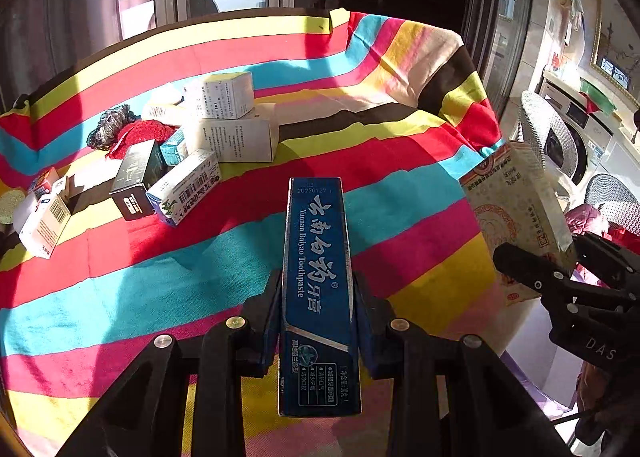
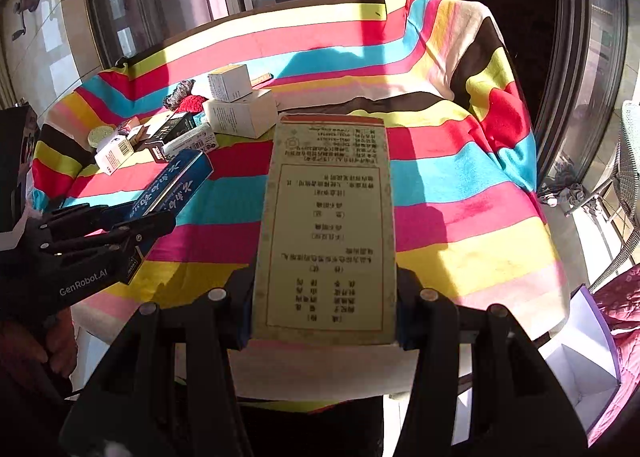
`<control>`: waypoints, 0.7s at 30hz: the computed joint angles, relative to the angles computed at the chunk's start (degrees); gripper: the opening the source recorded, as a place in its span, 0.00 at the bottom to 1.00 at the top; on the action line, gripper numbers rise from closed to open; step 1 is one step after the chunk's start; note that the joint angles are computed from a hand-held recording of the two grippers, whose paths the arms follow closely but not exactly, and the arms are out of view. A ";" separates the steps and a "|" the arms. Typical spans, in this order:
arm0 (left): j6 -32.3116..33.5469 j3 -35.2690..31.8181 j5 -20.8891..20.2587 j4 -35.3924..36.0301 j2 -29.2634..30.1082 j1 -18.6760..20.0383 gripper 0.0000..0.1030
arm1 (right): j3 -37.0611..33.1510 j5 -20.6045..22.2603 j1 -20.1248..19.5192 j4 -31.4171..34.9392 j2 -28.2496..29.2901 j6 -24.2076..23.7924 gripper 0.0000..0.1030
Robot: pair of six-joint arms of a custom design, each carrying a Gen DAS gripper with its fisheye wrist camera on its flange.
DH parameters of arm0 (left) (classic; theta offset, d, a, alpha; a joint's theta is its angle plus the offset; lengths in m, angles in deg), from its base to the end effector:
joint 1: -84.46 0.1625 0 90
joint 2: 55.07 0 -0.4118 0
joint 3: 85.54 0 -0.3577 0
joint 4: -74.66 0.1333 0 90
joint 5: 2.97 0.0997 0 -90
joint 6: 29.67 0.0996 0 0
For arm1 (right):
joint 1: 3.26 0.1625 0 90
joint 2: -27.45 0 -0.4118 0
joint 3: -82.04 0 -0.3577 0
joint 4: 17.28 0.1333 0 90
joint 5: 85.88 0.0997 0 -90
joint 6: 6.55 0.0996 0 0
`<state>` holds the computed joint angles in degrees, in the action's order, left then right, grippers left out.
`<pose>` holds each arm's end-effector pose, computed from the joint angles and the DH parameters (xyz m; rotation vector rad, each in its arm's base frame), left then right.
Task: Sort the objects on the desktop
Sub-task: 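Carry both held boxes over to the open white purple-rimmed box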
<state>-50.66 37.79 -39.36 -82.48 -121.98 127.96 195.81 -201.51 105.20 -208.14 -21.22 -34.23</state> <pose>-0.1927 -0.4772 0.2038 0.4063 2.2946 -0.8349 0.2616 -0.4988 0.1327 0.8261 -2.4167 0.7725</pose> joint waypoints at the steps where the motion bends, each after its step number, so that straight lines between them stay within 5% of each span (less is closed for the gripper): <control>1: 1.01 -0.62 -0.19 0.33 0.99 -0.45 0.32 | 0.62 -0.48 -0.17 -1.43 -0.28 -0.45 0.52; 9: 12.60 -8.42 -7.76 -1.03 10.96 -3.34 0.32 | 7.56 -4.01 -4.23 -12.03 -5.87 0.93 0.52; 21: 19.27 -20.61 -21.47 5.82 25.23 -6.02 0.32 | 14.27 -12.10 -12.71 -18.64 -13.43 5.25 0.52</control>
